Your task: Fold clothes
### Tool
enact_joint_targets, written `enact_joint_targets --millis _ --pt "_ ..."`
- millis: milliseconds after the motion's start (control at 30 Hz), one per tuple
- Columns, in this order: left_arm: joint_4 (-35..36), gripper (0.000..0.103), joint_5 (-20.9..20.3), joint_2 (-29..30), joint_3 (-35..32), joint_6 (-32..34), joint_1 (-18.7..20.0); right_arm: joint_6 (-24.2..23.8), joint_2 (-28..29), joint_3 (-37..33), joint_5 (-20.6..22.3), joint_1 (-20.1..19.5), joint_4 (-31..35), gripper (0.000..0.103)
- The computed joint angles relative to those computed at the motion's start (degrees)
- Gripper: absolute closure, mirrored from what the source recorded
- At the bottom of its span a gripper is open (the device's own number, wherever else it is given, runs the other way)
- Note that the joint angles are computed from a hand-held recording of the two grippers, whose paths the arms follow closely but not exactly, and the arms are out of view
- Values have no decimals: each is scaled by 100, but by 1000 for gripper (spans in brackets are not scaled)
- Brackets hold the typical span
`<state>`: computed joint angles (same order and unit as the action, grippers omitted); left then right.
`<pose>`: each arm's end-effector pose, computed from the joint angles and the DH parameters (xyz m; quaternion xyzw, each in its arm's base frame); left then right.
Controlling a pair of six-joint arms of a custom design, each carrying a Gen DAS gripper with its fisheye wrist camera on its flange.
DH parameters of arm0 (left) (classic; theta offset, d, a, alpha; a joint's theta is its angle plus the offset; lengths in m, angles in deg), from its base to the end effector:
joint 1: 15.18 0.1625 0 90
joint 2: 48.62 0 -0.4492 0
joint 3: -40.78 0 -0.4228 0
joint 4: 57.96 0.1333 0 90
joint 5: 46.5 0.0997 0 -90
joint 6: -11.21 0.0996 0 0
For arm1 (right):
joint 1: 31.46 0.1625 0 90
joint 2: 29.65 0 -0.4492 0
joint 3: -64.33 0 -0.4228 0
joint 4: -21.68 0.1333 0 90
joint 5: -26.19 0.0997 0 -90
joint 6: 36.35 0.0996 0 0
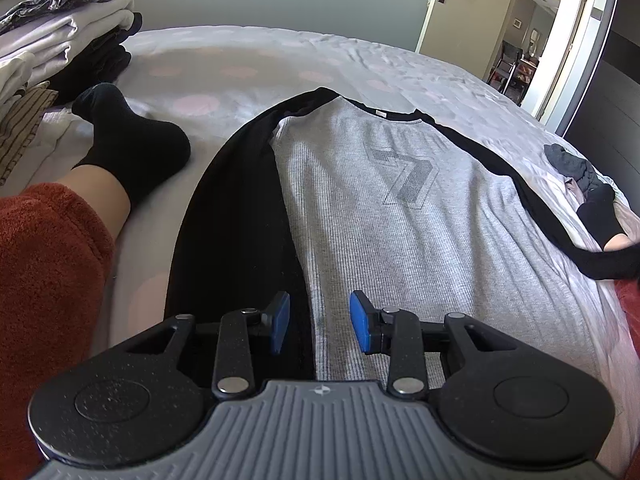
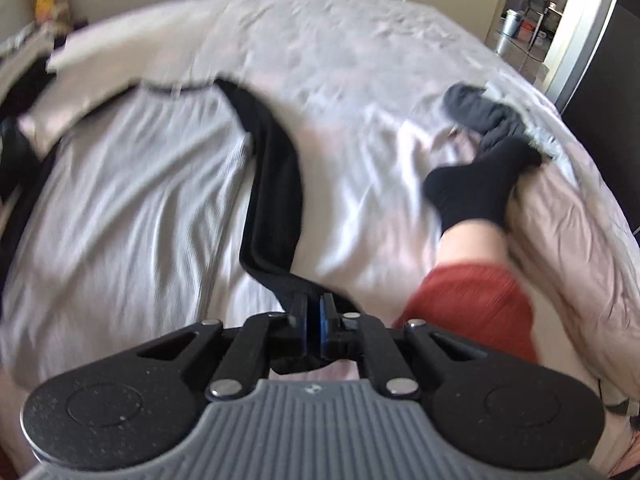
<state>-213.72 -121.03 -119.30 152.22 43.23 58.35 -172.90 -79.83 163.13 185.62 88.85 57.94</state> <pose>-0.0167 -0.6205 0.2655 0.3707 0.8940 -0.1947 0.1592 0.2723 -0.3864 0.1465 -0.1192 -0.8129 0.3708 0.4330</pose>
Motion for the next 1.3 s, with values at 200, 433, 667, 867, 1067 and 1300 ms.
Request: enact_joint_targets --millis 200,433,667,867,1067,1300 --pt "-166 64 136 89 -14 -23 -13 -932 -1165 16 363 -275 -491 96" --pt "-134 64 376 198 -118 -69 -113 -2046 -2331 336 580 -1103 -1571 96" --pt "-19 64 696 405 -329 -154 -229 -2284 -3055 827 164 -2348 -2174 96" --pt "229 64 912 501 -527 -153 -301 -2756 -3103 1050 -283 -3163 -2607 96" --pt "259 64 1055 428 -609 88 -360 -3271 -3170 1228 57 -3250 -3279 84" --pt "255 59 955 329 -583 70 -345 -3599 -3653 1711 97 -2833 -4056 55"
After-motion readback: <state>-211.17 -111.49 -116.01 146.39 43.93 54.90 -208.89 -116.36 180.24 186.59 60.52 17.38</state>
